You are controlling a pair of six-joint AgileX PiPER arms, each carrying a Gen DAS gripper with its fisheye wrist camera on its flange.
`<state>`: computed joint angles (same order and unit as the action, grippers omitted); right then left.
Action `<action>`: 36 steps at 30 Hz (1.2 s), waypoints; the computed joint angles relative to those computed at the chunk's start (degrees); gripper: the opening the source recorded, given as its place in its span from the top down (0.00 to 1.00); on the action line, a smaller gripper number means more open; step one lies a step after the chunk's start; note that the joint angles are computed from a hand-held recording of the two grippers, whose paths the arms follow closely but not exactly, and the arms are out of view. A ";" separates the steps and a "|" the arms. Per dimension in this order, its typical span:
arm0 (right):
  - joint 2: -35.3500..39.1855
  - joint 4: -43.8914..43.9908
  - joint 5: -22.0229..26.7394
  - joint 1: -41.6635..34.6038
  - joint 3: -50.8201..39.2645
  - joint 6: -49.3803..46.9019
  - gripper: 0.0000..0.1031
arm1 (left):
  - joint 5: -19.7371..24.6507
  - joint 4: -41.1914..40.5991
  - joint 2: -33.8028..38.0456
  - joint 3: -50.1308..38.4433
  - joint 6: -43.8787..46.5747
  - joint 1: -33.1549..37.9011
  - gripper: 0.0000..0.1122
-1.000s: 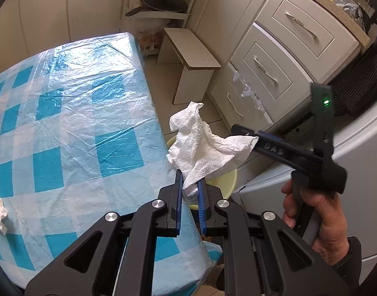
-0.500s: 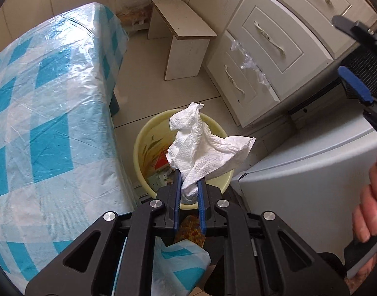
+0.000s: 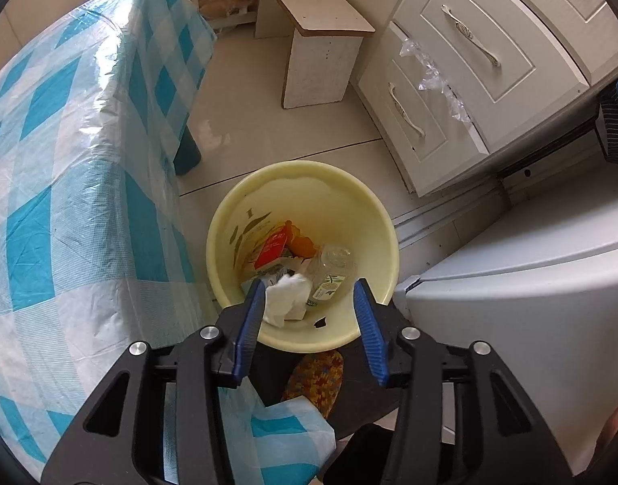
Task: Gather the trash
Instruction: 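Open both tools to drop the tissue and bottle into the bucket, then move both tools back over the table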
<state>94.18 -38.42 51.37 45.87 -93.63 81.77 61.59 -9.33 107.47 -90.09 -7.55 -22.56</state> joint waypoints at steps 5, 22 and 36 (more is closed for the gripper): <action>0.06 1.30 -1.41 -0.58 0.34 -0.33 0.24 | -0.40 -0.37 -1.65 0.73 0.59 0.95 0.56; 4.06 4.45 -0.89 -0.21 -4.65 -3.83 0.24 | -2.49 2.77 -14.16 9.71 3.59 5.58 0.35; 14.43 9.20 3.72 2.67 -19.42 -11.38 0.24 | -0.65 -1.55 -31.31 19.08 25.21 35.29 0.28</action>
